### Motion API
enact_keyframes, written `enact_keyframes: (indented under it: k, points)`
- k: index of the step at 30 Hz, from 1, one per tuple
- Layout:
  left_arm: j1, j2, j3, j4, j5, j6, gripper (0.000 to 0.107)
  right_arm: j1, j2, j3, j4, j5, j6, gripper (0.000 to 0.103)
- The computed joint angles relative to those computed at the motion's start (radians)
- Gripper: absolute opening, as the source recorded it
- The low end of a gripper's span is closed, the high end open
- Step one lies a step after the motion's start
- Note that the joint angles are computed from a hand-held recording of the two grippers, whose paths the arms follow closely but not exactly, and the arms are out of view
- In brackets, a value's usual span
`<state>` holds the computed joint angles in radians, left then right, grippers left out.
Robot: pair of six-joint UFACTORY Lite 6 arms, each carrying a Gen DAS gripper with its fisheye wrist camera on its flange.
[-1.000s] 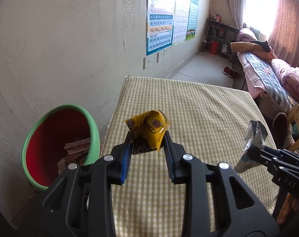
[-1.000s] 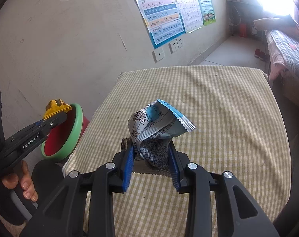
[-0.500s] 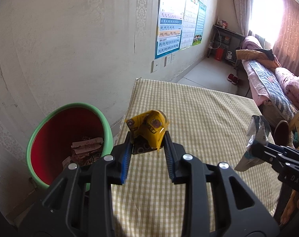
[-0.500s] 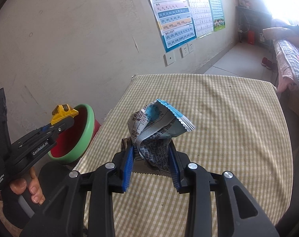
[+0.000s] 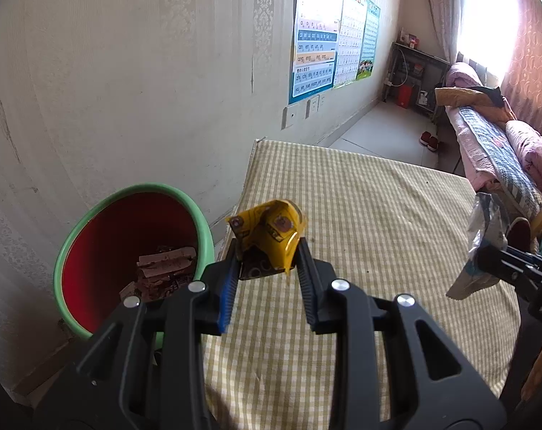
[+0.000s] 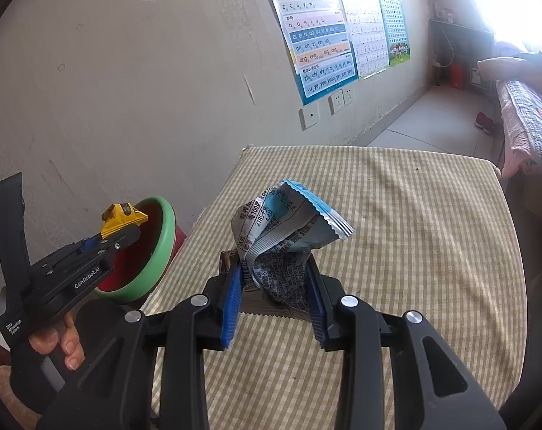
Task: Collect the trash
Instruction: 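Carry the yellow wrapper and blue-white wrapper toward the red bin with both tools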
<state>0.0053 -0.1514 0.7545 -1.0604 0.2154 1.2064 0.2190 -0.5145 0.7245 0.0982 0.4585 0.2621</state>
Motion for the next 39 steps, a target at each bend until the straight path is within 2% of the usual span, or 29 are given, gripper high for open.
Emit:
enact_keyframes:
  k: [23, 39]
  points:
    - [0.010, 0.045, 0.016, -0.010, -0.004, 0.011, 0.030, 0.027, 0.081, 0.003, 0.045, -0.052, -0.039, 0.033]
    - [0.017, 0.043, 0.014, -0.044, -0.004, 0.050, 0.030, 0.029, 0.070, -0.006, 0.045, -0.058, -0.040, 0.034]
